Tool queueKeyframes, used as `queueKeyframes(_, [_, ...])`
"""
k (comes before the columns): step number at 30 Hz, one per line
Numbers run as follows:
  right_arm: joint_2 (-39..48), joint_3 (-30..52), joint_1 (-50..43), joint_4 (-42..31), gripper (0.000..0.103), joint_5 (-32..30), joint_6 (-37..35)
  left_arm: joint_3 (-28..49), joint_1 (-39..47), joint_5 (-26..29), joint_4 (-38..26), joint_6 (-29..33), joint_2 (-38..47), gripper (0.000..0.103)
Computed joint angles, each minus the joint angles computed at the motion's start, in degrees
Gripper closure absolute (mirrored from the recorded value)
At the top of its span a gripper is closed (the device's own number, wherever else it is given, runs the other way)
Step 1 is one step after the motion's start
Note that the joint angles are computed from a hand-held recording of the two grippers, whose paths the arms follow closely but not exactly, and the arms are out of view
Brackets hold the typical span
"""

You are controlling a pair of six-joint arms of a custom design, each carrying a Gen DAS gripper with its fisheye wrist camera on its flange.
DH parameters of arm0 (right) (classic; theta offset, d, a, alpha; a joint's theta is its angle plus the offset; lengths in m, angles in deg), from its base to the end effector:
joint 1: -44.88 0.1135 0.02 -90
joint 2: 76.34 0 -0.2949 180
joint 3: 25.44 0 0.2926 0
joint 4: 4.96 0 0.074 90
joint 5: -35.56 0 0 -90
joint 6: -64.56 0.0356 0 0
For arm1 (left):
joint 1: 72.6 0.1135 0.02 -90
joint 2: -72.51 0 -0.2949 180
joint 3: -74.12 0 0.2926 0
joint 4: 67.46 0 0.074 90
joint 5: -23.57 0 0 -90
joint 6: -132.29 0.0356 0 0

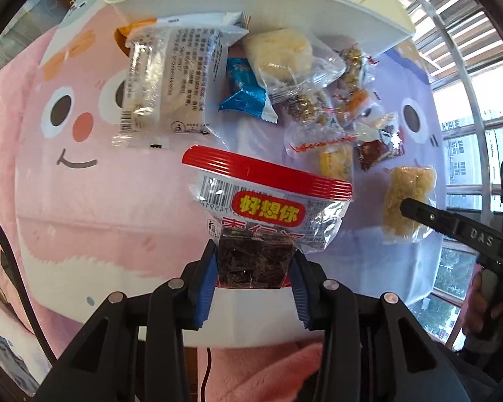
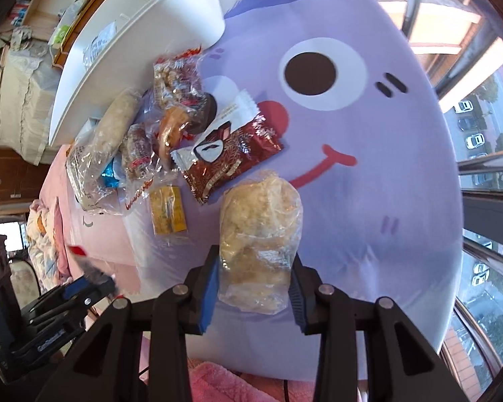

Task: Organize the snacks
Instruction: 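Carry the tub and puffed-snack bag into the white basket while both tools open to release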

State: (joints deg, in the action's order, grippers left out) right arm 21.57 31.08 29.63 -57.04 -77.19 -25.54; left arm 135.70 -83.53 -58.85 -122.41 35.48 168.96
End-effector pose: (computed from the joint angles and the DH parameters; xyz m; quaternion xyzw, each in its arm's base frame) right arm 0.2676 -0.0587 0.1055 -0.1351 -0.9706 -0.1993 0.0031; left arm 0.2873 -0.0603 0.1300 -0.0360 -0.9972 0.0656 0.0086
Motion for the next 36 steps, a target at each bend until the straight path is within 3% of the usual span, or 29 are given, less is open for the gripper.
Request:
queueKeyframes(7, [-4.3,0.6,-2.3,-0.9,0.067,0.2,1.7,4.2,0.3,0.7,-8.1,3.4,-7.1,0.064])
queueKeyframes(13, [-6.7,3.3,-3.0,-1.6,0.067,0.7,3.4,10.8,1.6,0.9,-11.8,7.4,-7.6,0.064])
queueKeyframes(22, [-7.2,10.2,-0.1,-1.3,0.067,1.7,9.3,24.3,3.9,-0.3,-16.8,12.6,-0.6,0.064])
queueKeyframes(36, [0.2,22.7,8.2,4.2,0.067,5.7,17.5,44.8,8.0,1.4,-19.0,19.5,14.8,0.064])
